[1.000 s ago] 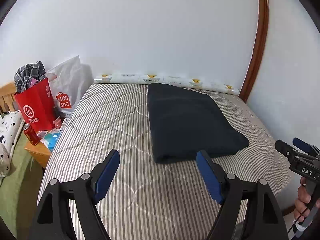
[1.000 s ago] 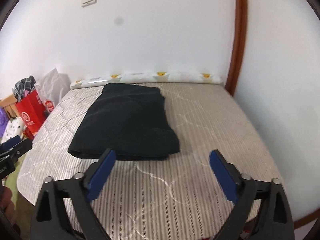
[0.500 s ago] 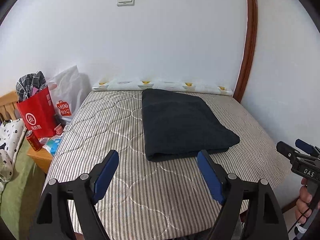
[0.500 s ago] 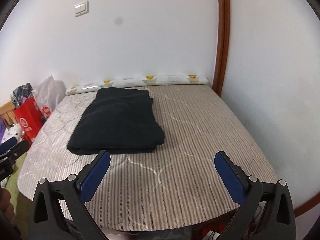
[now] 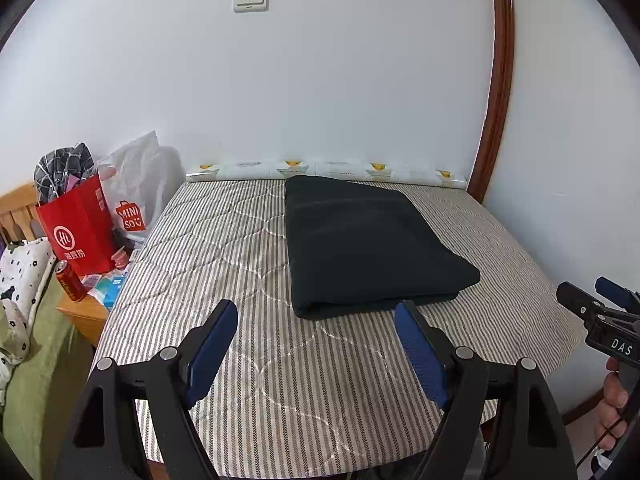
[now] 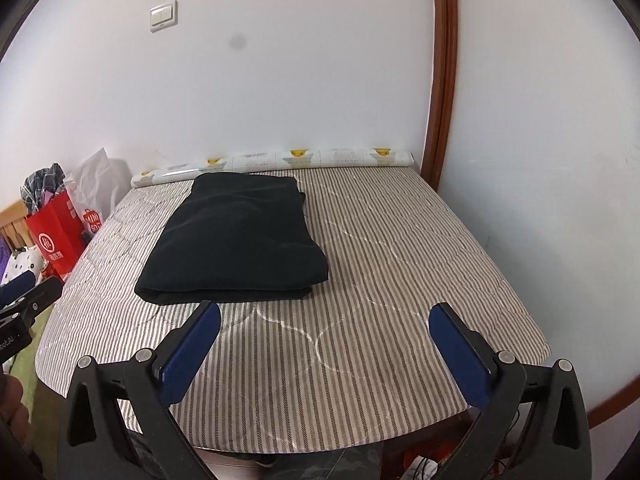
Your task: Fold small clothes
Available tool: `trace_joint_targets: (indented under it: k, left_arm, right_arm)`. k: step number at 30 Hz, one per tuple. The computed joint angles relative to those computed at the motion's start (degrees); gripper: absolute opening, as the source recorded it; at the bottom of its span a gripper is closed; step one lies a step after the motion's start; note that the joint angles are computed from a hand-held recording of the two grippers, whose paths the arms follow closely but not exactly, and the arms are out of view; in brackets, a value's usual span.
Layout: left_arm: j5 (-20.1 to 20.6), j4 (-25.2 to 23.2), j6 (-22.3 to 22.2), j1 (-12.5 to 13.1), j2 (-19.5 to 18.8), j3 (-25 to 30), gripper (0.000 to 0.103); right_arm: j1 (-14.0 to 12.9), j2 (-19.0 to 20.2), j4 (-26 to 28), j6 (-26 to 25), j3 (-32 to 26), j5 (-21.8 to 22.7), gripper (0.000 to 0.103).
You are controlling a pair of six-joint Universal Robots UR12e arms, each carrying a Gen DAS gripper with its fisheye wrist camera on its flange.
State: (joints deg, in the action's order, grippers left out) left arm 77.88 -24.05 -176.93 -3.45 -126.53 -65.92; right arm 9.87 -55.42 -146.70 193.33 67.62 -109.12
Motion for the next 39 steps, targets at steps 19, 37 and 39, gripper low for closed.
trace_joint_targets:
  k: [19, 37, 39]
  left_arm:
    - [0.36, -0.72, -0.25, 0.15, 0.1, 0.02, 0.08]
    - [0.54, -0.86, 0.14, 0.13, 0.24, -0.08, 0.08]
    - [0.55, -0.92, 0.04, 0.14, 0.22, 0.02, 0.08]
  right_arm:
    - [0.41, 0.27, 1.55, 0.97, -0.69, -0.28, 0.102]
    - [0.5, -0.19, 0.9, 0.5, -0.02, -0.53, 0.102]
    - [0.48, -0.3, 0.65, 0.54, 0.12, -0.67, 0.102]
